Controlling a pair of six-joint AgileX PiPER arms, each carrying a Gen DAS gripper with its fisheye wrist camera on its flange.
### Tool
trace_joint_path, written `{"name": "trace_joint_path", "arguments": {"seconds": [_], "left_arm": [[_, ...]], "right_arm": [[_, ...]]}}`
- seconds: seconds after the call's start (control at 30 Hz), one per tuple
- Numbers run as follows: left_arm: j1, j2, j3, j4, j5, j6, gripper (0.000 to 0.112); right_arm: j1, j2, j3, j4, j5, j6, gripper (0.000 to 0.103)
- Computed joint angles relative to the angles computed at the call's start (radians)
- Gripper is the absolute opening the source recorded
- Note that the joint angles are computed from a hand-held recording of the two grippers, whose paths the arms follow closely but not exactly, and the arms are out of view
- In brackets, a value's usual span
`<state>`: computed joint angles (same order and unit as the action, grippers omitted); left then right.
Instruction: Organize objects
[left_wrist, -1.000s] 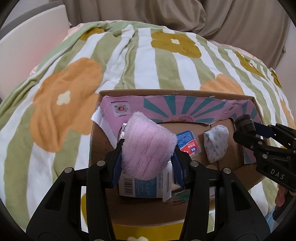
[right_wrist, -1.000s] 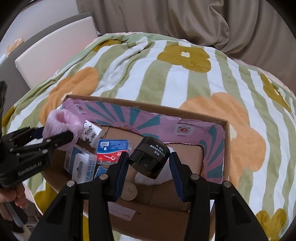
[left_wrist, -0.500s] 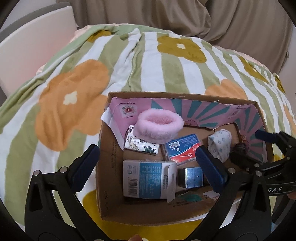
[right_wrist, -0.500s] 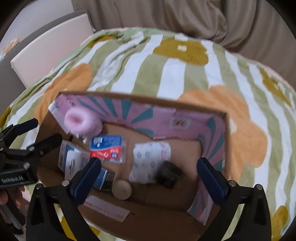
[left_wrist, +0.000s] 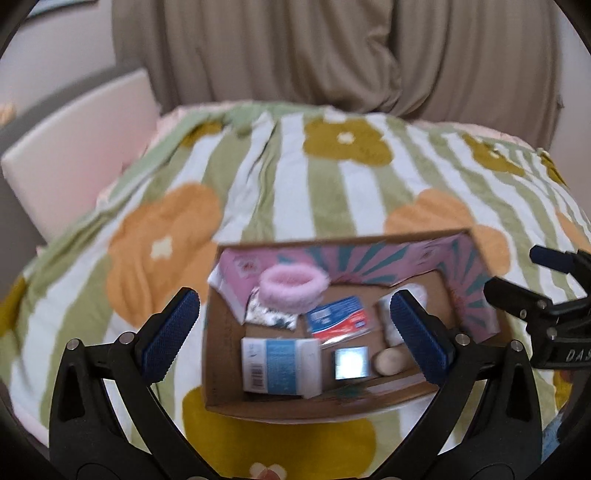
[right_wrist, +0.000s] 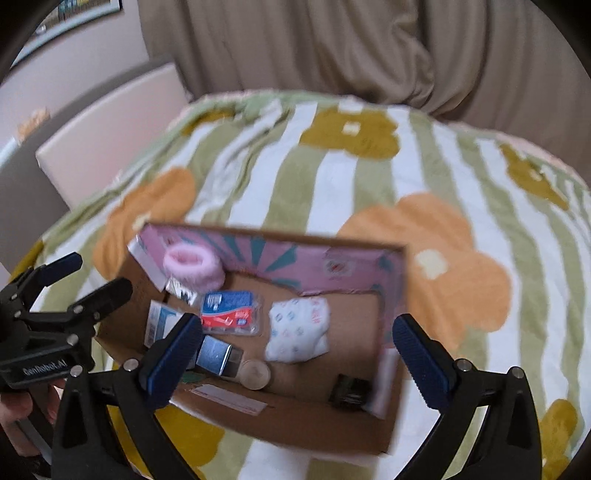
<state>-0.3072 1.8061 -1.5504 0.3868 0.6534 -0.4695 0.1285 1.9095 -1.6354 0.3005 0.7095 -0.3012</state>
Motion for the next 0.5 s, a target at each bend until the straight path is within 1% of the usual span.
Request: {"name": "trace_joint_path", "arguments": {"seconds": [0.07, 0.13, 0.2, 0.33, 0.5], "left_arm": [[-0.057, -0.030, 0.003, 0.070, 0.020, -0.076, 0.103], [-0.121, -0.054, 0.006, 0.140, 0.046, -0.152, 0.103], [-0.176, -0.080, 0.029, 0.197, 0.058, -0.224, 0.103], [-0.287, -0.143, 0.120, 0.282, 0.054, -0.381, 0.103], [-0.443, -0.183, 0.208, 0.415, 0.104, -0.589, 0.103]], "right_arm": [[-0.023, -0.060, 0.045, -0.031, -0.022, 0.013, 0.103], [-0.053, -0.141, 0.121, -0.064, -0.063, 0.015, 0.103], [-0.082, -0.198, 0.173, -0.080, -0.078, 0.011, 0.103], [-0.159, -0.338, 0.327, -0.053, -0.150, -0.046, 0.103], [-0.279, -0.462, 0.470, 0.055, -0.170, -0.169, 0.103]]}}
